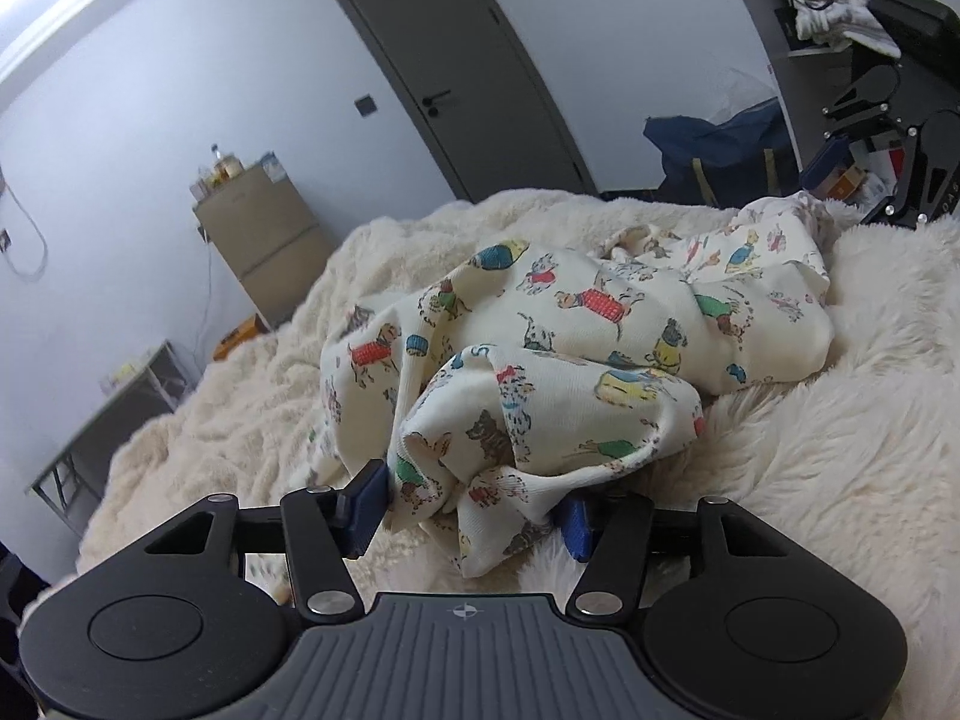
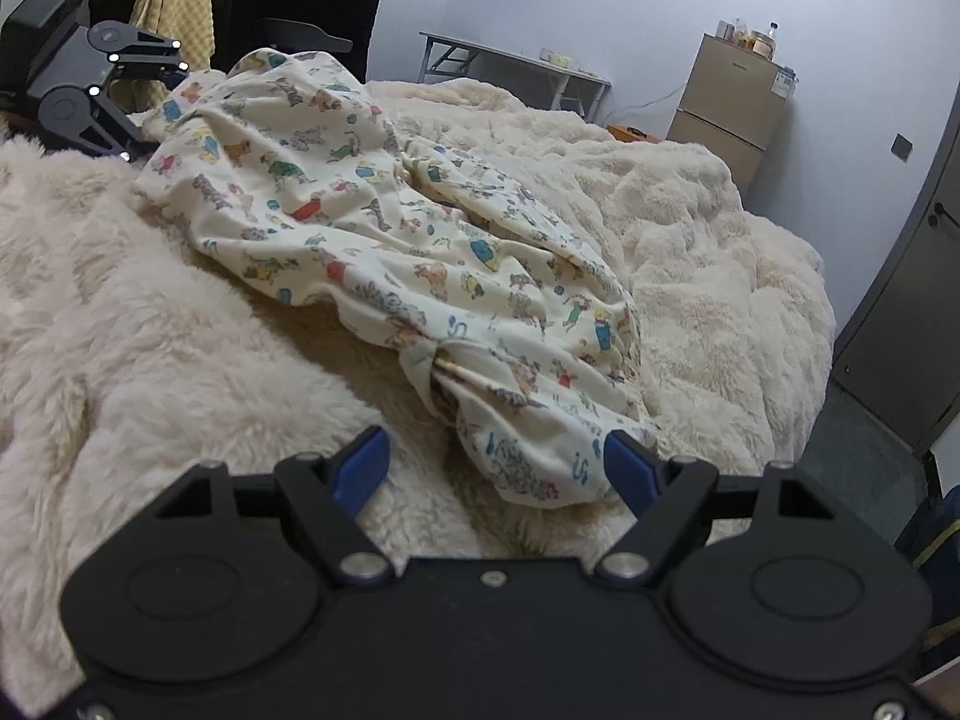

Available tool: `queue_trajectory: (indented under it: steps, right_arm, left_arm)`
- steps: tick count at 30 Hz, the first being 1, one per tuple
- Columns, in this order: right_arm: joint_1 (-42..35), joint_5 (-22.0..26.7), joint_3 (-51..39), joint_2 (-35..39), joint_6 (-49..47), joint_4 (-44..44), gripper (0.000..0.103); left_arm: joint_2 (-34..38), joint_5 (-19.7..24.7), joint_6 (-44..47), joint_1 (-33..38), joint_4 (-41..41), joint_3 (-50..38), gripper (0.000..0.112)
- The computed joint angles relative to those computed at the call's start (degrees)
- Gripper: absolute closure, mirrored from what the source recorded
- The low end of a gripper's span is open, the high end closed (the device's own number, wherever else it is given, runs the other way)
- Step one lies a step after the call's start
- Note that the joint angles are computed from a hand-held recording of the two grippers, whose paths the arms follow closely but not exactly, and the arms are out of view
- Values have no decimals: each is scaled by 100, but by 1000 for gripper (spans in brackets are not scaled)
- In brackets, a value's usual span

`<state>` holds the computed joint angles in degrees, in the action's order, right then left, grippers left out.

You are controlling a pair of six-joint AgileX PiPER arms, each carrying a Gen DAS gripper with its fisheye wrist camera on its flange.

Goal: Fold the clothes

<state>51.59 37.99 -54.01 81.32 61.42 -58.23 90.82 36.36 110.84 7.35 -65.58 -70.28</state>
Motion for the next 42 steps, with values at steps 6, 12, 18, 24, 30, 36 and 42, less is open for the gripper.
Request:
queue_trajectory:
  steps: [6,12,18,24,30,36,42]
  right_arm:
    - [-100,-95,-71,112,-130,95,26]
    - [-125,-198,-32,169,169,-192,25]
    - [-158,-453,-64,411,1225,-1053,25]
    - [-276,-721,-162,688,2244,-1635,25]
    - [-266,-756,-342,1113,2954,-2118,25]
    - [-262,-745,-330,1108,3115,-2241,27]
    - [-17,-287,-352,1199,3485,-2731,32]
  left_arm:
    - [-29,-79,-238,-2,183,95,58]
    - [-49,-40,-147,56,56,174,58]
    - [-226,-190,567,70,-571,499,58]
    - [-247,43,175,271,-867,516,59]
    - [-281,288,626,370,-1403,806,85]
    - [-130,898,358,864,-1623,454,107]
    - [115,1181,146,1654,-2148,-84,109]
